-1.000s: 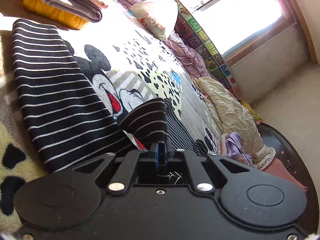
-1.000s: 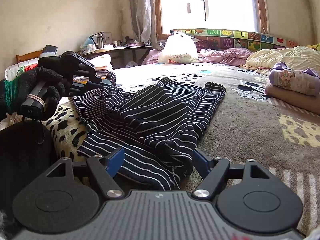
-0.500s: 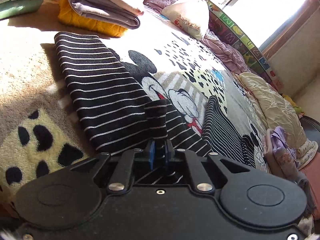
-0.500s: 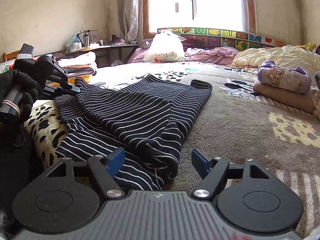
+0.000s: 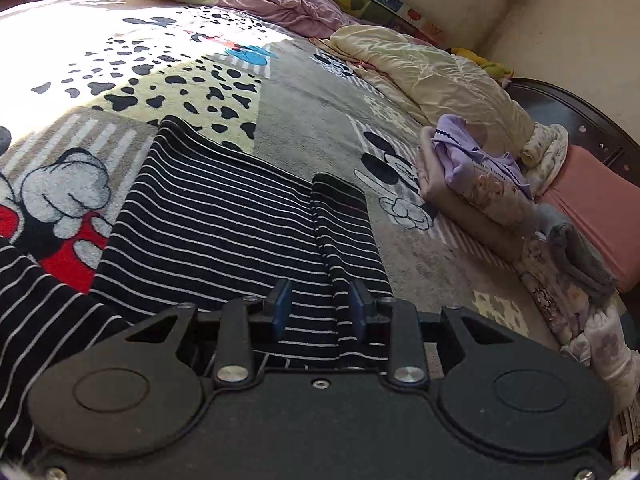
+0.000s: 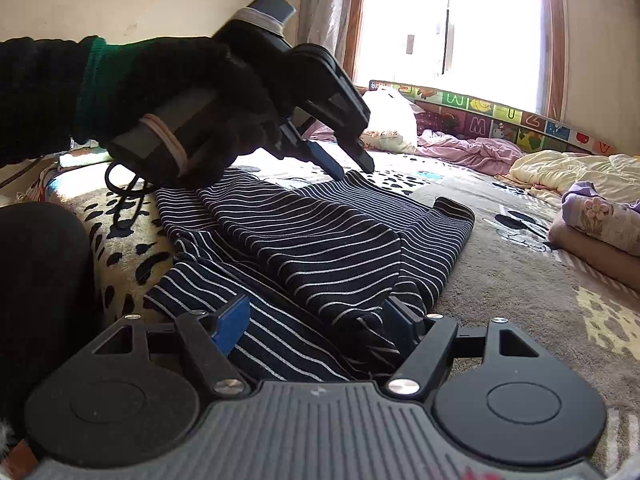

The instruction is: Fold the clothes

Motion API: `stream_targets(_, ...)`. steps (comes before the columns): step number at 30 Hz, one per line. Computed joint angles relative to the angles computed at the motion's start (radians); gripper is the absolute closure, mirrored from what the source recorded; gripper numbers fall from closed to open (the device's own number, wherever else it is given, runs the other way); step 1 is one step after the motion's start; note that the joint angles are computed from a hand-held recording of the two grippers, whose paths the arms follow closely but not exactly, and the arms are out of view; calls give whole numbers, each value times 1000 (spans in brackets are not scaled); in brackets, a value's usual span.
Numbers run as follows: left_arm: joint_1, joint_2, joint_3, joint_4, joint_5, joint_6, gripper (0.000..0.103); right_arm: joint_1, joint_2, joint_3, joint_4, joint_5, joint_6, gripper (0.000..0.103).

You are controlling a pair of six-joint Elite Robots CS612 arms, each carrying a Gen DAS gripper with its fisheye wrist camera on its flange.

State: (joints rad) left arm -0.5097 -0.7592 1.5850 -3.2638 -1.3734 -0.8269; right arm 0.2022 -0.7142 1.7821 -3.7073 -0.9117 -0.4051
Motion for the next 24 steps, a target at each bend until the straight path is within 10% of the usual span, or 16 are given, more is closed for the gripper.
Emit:
stream_targets(6,38,71,-128,96,-124,-33,74,-2,5,-11,-9,10,29,30)
stream_targets(9,41,78,-136,55,-158,-26,95,-3,7,-17,14,8,32,30)
stream_targets(24,65,59,-77,18,-323,-17,74,-9,16,-30,3,21,78,30)
